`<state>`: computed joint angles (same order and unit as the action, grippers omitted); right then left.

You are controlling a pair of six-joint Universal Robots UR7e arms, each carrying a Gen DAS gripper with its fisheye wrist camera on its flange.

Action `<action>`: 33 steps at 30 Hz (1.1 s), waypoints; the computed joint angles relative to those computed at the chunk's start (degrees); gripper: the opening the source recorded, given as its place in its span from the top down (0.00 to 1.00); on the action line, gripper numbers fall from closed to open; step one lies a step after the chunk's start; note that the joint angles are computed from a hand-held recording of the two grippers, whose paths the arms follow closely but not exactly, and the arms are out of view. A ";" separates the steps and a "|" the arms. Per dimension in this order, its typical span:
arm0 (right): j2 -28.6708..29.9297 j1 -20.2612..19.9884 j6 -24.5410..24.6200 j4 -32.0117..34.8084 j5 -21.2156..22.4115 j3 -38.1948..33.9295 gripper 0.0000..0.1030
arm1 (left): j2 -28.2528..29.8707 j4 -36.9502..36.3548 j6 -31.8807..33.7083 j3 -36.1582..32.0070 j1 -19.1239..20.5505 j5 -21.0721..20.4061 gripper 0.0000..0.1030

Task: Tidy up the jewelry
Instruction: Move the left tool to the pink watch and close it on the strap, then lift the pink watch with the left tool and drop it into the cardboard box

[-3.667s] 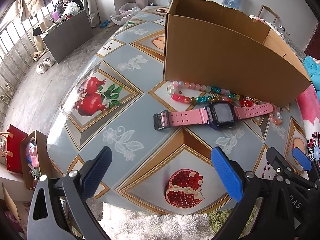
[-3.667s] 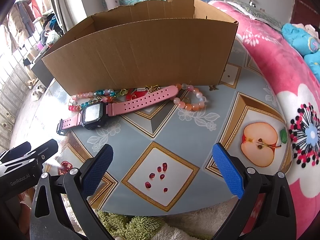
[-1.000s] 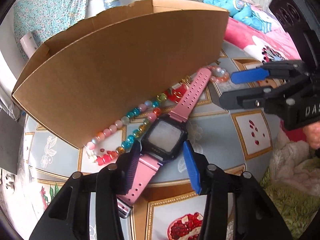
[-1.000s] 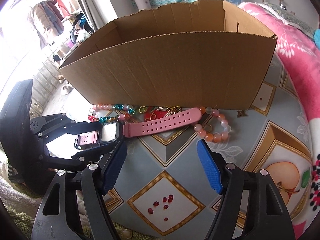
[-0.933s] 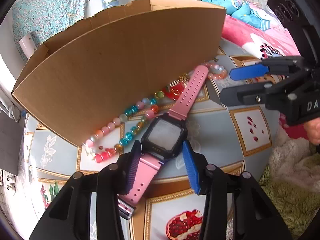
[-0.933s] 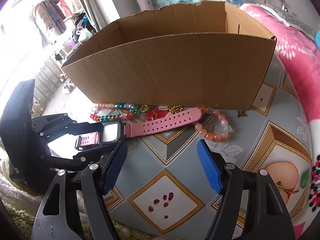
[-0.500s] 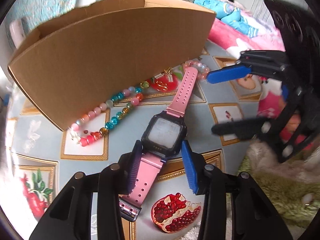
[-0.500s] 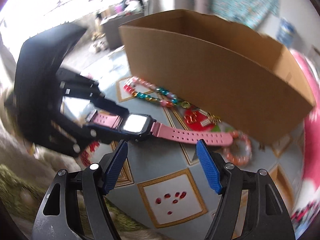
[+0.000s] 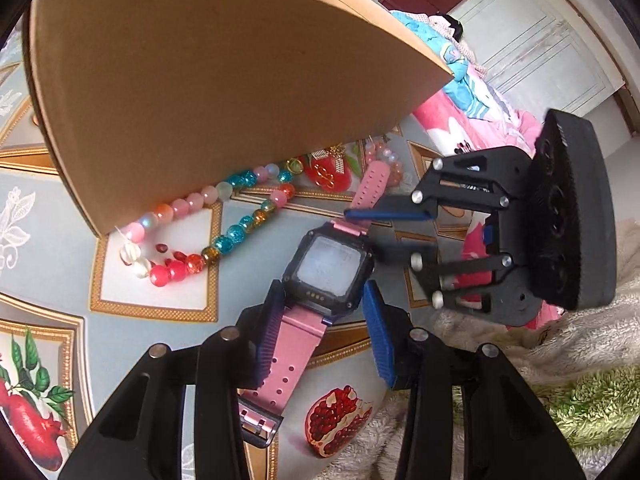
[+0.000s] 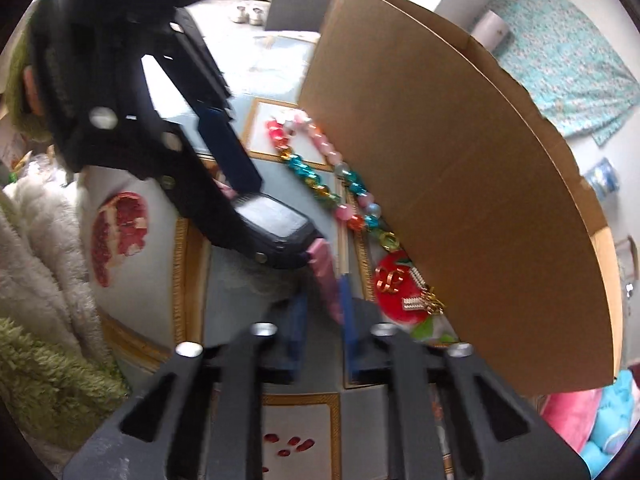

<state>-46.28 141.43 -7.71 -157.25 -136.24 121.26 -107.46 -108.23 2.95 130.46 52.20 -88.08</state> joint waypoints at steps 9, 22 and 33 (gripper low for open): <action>-3.15 -3.88 5.73 0.21 6.11 0.22 0.95 | -5.96 6.02 -3.43 0.38 -6.08 9.79 0.59; -5.26 -5.91 7.61 -5.03 6.61 2.82 0.97 | -14.55 18.85 -13.03 5.54 -22.54 30.98 0.90; -4.98 3.01 6.93 -10.25 -5.65 1.83 0.99 | -19.29 24.22 -22.79 2.45 -34.53 38.26 0.95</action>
